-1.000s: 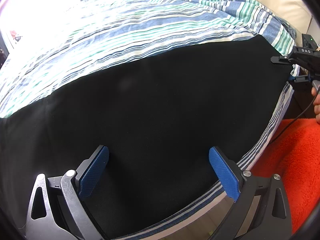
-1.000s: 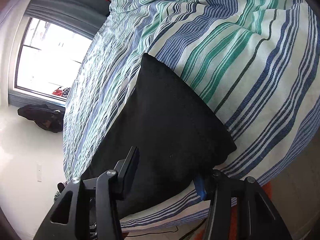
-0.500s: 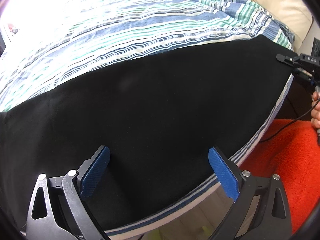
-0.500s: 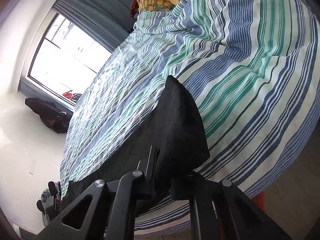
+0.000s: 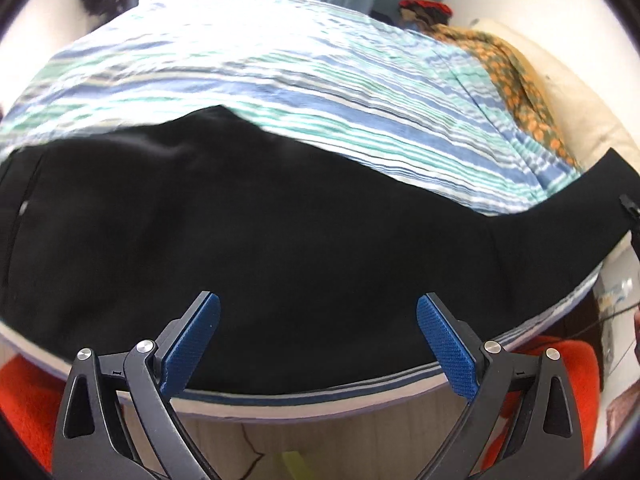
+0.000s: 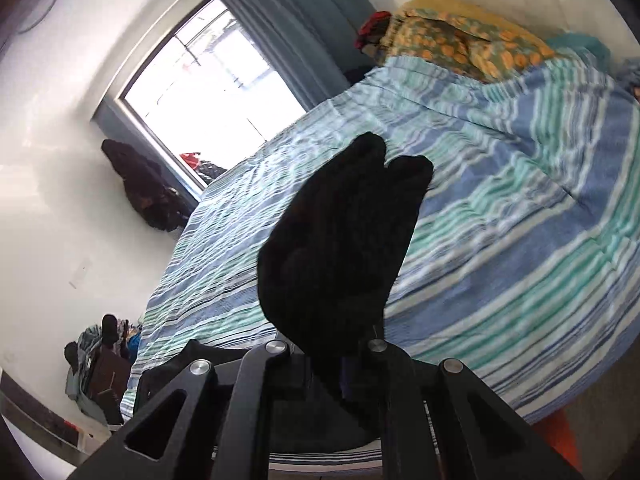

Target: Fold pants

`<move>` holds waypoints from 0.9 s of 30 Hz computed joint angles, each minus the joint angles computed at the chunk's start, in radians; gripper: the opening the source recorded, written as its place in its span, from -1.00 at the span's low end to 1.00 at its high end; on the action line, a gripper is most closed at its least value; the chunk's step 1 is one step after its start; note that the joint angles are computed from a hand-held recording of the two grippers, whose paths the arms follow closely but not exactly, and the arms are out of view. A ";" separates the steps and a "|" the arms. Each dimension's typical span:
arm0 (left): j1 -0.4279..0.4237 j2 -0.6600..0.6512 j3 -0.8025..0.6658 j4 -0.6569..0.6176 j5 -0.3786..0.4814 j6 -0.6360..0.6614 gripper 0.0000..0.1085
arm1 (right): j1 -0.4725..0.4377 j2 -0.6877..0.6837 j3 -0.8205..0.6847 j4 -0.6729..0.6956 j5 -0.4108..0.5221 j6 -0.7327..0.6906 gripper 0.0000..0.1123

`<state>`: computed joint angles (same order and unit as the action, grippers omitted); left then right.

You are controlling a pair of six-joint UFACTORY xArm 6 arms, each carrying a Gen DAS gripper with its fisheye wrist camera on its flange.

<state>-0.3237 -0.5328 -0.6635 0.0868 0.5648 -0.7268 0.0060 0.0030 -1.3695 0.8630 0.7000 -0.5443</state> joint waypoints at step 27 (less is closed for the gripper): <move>-0.013 -0.023 0.102 -0.384 -0.311 0.484 0.44 | 0.368 -0.214 0.618 -0.246 -0.300 -0.222 0.25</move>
